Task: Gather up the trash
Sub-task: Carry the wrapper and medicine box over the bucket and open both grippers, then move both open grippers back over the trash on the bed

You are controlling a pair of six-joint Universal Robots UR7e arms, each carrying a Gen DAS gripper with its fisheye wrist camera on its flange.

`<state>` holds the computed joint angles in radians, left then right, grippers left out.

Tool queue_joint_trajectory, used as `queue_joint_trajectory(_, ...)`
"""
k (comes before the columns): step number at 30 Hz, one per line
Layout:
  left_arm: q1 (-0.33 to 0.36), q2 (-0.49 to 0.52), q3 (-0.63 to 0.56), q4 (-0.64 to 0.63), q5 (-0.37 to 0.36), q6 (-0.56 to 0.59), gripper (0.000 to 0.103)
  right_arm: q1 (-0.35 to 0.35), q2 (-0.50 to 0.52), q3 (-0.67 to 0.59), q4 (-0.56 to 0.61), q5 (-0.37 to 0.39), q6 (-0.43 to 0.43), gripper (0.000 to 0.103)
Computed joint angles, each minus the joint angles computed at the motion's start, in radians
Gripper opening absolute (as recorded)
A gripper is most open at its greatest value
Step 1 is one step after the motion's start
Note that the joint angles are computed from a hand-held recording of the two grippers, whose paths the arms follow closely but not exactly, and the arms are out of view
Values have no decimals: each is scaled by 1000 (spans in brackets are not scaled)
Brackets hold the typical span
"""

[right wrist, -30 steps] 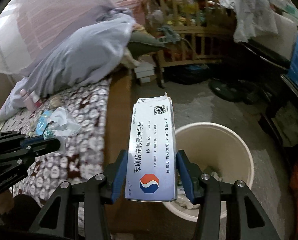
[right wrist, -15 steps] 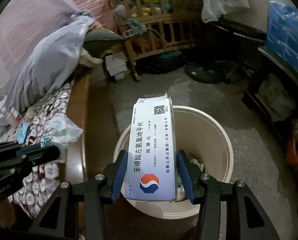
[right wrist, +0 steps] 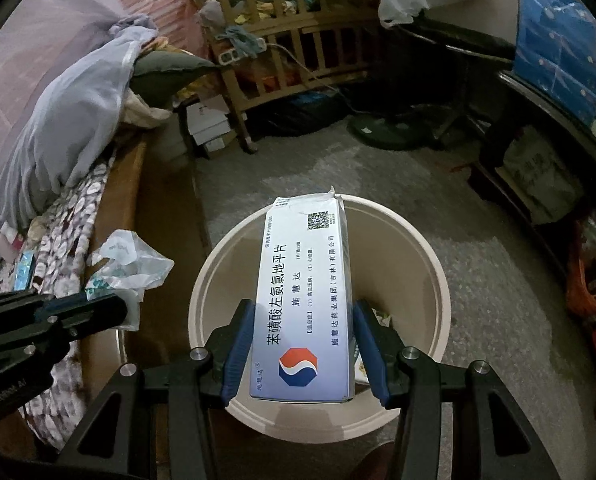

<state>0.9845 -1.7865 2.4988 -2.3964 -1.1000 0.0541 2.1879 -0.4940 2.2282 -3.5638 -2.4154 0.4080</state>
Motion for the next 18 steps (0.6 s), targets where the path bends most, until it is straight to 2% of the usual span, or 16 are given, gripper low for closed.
queue_joint_trajectory(10,45,44,-10,-37,-54,30,7,-15,4,-9,23,-13,21,48)
queue_joint_trajectory(12,51,49,-14,-29,-56,28,12,-18,3,-6,21,-11,27,49)
queue_joint_trajectory(14,58,52,-19,-24,-62,21,27,-21,2,-6,23,-7,31,50)
queue_joint_trajectory(16,66,49,-22,-18,-67,15,35,-20,1,-10,38,-11,37,50)
queue_joint_trajectory(18,71,38,-23,-11,-62,14,35,-20,1,-13,50,-12,42,51)
